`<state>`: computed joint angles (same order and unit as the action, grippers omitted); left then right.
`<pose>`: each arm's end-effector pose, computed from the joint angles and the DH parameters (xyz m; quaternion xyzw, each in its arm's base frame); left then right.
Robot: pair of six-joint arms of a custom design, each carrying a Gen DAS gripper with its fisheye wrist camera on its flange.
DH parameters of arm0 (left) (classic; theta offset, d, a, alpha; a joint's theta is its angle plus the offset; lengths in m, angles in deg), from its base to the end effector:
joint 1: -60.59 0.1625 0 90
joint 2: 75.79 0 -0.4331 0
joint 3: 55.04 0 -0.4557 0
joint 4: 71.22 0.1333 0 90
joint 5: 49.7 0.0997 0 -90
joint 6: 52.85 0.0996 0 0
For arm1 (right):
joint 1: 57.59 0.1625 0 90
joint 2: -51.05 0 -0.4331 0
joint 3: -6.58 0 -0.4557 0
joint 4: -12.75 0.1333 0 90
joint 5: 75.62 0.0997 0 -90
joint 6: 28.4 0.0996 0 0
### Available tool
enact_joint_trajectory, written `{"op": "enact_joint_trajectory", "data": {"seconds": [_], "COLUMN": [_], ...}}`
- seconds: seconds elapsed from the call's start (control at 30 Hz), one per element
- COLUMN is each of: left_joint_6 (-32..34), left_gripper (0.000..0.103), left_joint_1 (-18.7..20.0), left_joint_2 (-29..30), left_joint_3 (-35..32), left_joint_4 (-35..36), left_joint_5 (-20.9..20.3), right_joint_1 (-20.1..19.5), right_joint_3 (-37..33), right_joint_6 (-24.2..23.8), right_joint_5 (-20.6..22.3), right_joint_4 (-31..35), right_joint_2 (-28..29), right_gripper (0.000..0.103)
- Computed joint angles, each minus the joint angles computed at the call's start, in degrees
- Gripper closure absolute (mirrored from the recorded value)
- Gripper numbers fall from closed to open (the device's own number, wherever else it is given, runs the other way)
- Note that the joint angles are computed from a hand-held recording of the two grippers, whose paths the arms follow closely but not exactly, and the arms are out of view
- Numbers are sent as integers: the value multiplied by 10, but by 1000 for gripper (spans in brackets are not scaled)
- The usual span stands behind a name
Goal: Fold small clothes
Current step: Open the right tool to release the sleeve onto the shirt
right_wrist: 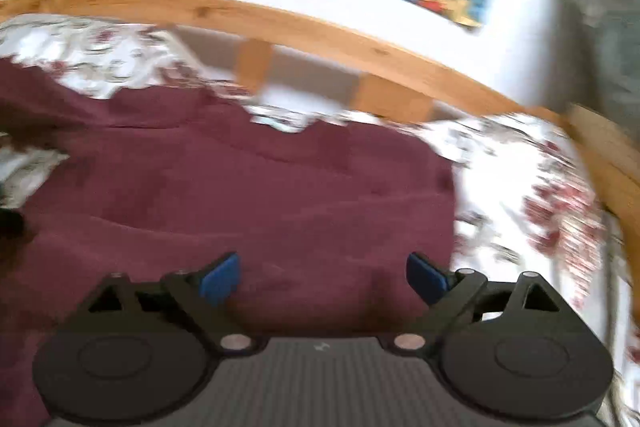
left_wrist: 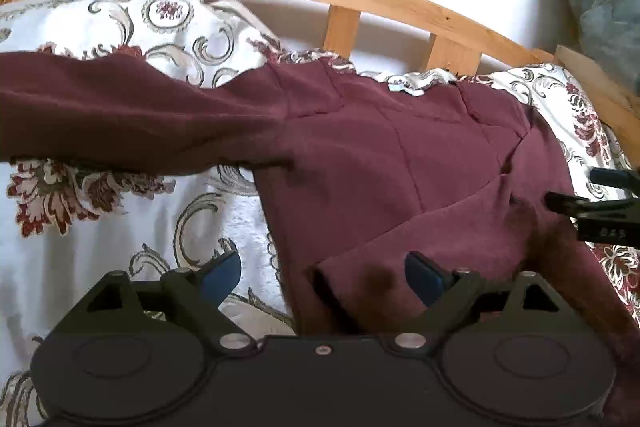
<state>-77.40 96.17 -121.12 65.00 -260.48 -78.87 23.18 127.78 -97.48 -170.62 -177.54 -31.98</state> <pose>-0.3074 -0.4907 0.0282 0.1132 0.8419 -0.4561 0.2652 0.0356 -0.5581 0.3525 0.4074 -0.7529 0.3761 0.3544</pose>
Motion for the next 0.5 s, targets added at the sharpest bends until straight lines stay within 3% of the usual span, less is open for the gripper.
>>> {"op": "enact_joint_trajectory", "data": {"seconds": [0.17,0.33,0.4,0.5], "left_joint_6": [-19,-25,-25,-29], "left_gripper": [5,4,4,3], "left_joint_1": [-3,-11,-15,-24], "left_joint_2": [4,11,14,9], "left_joint_3": [-3,-6,-11,-15], "left_joint_4": [24,17,16,34], "left_joint_5": [23,59,85,121], "right_joint_1": [-4,-8,-10,-11], "right_joint_3": [-39,-89,-97,-69], "right_joint_6": [67,14,25,60], "right_joint_5": [-74,-125,-136,-115], "right_joint_4": [-38,-161,-171,-143], "right_joint_2": [31,105,109,71], "right_gripper": [8,7,7,3]}}
